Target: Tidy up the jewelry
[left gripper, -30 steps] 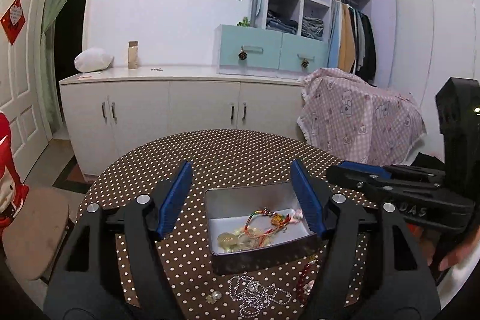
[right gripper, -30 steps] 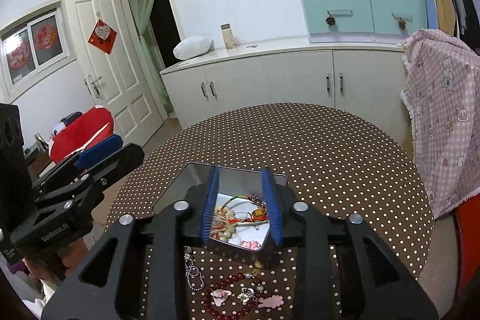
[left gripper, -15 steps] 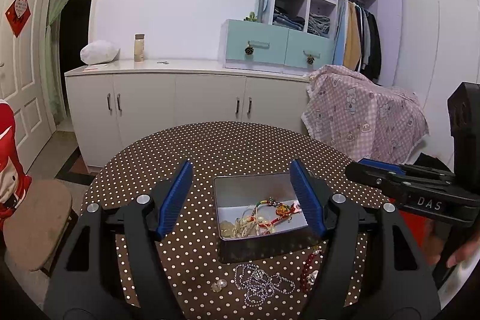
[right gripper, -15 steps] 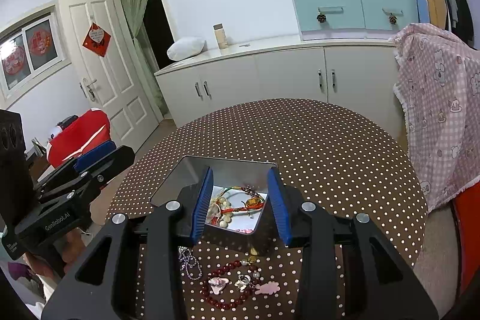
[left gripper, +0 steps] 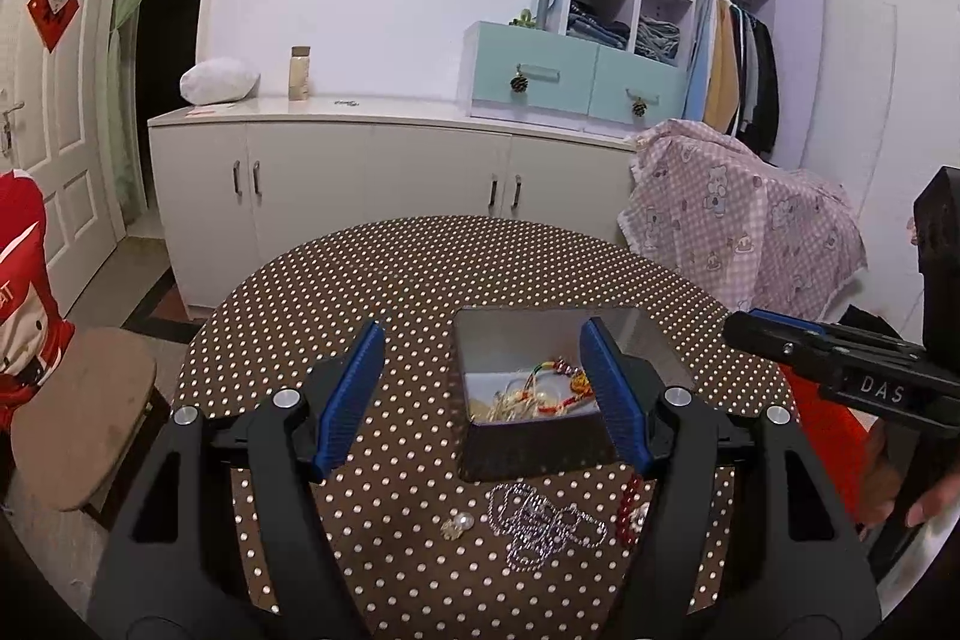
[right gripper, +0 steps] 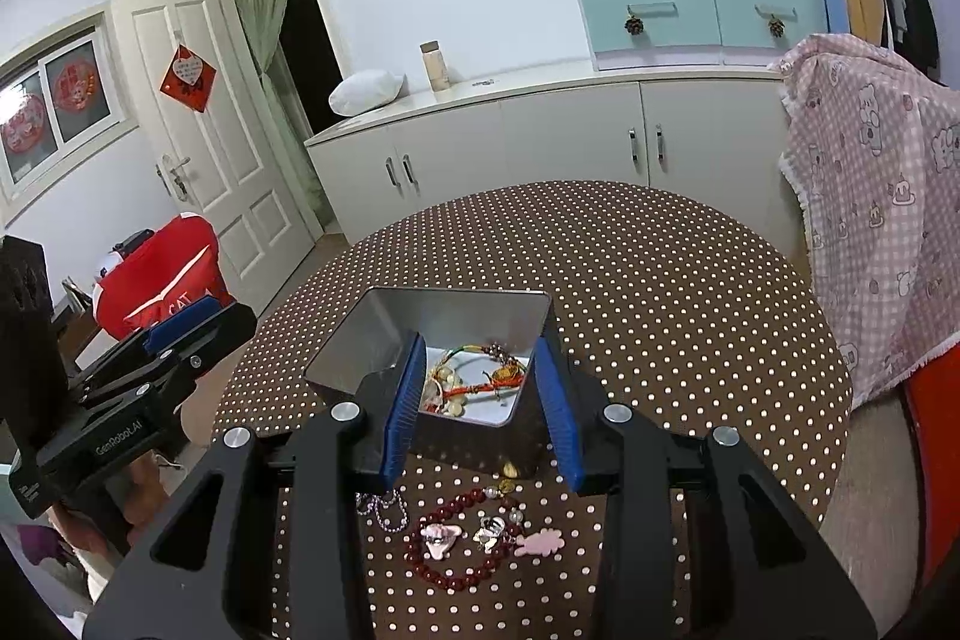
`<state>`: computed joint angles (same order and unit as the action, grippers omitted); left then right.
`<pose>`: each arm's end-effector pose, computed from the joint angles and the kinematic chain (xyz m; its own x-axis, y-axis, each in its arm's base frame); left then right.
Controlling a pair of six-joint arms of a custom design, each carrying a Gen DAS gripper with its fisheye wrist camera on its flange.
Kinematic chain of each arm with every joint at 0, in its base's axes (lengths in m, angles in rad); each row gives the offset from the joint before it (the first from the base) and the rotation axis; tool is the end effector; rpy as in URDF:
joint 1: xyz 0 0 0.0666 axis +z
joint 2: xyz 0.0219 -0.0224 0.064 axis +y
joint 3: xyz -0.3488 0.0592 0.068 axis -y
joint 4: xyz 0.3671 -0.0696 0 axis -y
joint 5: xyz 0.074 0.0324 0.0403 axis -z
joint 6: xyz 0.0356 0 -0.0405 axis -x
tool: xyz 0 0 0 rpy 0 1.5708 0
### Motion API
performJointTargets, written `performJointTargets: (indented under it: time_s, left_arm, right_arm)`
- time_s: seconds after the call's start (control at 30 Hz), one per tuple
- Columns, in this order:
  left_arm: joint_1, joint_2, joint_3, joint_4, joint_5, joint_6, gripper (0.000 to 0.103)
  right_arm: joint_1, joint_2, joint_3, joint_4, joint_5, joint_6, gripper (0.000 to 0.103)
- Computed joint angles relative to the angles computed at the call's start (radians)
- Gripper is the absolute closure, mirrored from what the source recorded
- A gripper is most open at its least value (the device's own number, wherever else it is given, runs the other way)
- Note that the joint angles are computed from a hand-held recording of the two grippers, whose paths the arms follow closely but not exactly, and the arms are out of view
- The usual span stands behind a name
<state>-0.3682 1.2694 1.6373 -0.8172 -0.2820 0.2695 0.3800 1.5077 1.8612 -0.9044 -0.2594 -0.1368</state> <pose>0.3983 -0.1435 0.5687 -0.4204 -0.1119 -0.9004 -0.0001 0.9924 -0.1233 0.4652 0.1952 0.5532 -0.5581 -0.0810 -0.8258 -0.4899 0.8354 0.2492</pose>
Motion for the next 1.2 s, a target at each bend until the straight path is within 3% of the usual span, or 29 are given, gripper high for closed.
performJointTargets:
  time_s: [0.47, 0.9, 1.13, 1.2]
  left_arm:
    - [-0.003, -0.031, -0.064, -0.055, -0.008, 0.034, 0.036]
    - [-0.006, -0.015, -0.118, -0.122, 0.057, 0.049, 0.036]
    - [-0.007, -0.012, -0.143, -0.098, 0.064, 0.048, 0.036]
    - [-0.01, -0.014, -0.152, -0.09, 0.057, 0.042, 0.043]
  right_arm:
    - [-0.01, -0.023, -0.078, -0.002, 0.01, -0.037, 0.064]
    - [-0.002, -0.03, -0.121, -0.022, 0.014, -0.052, 0.064]
    - [-0.008, -0.028, -0.127, -0.029, 0.019, -0.05, 0.064]
    - [-0.012, -0.028, -0.127, -0.029, 0.021, -0.053, 0.064]
